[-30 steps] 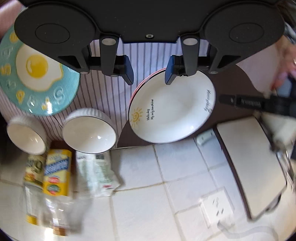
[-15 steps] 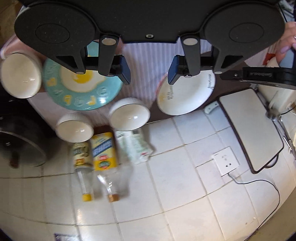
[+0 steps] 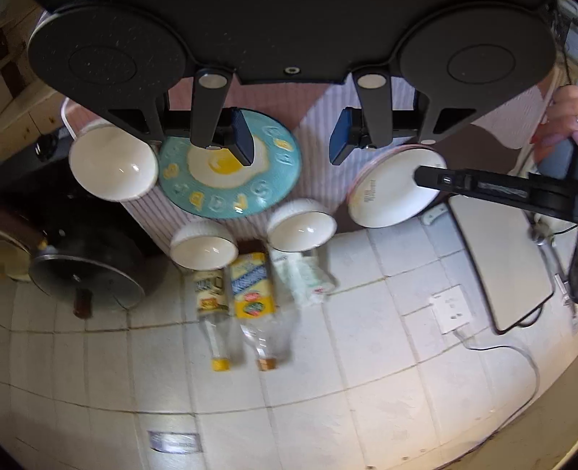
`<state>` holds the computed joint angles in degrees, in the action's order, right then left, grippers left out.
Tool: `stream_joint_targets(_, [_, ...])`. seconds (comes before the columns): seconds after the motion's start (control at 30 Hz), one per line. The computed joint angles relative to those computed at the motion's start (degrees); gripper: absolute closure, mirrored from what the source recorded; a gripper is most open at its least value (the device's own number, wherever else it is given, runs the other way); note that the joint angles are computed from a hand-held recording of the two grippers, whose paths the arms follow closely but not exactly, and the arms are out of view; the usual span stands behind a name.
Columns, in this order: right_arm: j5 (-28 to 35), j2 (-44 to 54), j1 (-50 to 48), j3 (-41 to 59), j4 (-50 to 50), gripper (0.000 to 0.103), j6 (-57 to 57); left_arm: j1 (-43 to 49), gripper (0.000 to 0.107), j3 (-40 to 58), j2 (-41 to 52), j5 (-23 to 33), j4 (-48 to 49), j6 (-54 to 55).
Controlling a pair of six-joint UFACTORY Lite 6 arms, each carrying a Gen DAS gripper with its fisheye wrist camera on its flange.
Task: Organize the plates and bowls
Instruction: 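Reach both grippers to the blue egg plate rim and close on it, then lift the blue egg plate and carry it toward the stacked plates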
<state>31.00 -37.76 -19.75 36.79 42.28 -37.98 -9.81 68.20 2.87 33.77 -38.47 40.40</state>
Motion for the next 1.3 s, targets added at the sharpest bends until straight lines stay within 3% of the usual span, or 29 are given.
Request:
stream_joint_targets(0.23, [-6.9,4.8,-6.6,-9.9,21.1,0.051,-21.5,-6.8,0.057,-3.2,5.1,-11.9,-10.3,9.1])
stream_joint_targets(0.53, [-6.0,23.7,-9.9,-12.7,68.2,0.047,-68.0,-11.9,0.040,7.9,23.1,-17.5,-18.8,14.2])
stream_joint_targets(0.7, [-3.8,35.3,-7.5,-9.5,89.2,0.047,-84.5,-14.1,0.041,20.4,35.9,-15.6,-6.6,-0.2])
stream_joint_targets(0.93, [0.2,41.3,-7.4,-6.9,96.1,0.047,-86.5,-15.9,0.042,30.8,44.5,-16.2,4.4,-14.0])
stream_joint_targets(1.03, [-0.5,42.5,-6.2,-5.9,103.1,0.047,-86.5,-15.1,0.048,35.5,47.7,-12.4,4.3,-16.9])
stream_joint_targets(1.13, [0.2,43.8,-5.1,-5.2,107.1,0.050,-87.1,-15.1,0.073,37.7,49.4,-11.2,6.5,-21.2])
stream_joint_targets(1.17, [0.1,44.1,-4.7,-5.1,108.9,0.055,-88.1,-15.3,0.081,38.8,50.3,-10.7,9.9,-24.6])
stream_joint_targets(1.2, [0.0,44.4,-4.4,-4.9,110.0,0.065,-89.0,-15.5,0.082,38.4,50.2,-11.8,11.1,-25.6])
stream_joint_targets(1.3, [-2.7,45.3,-4.2,-3.2,110.1,0.085,-89.7,-14.9,0.084,34.8,48.8,-14.4,4.1,-19.3])
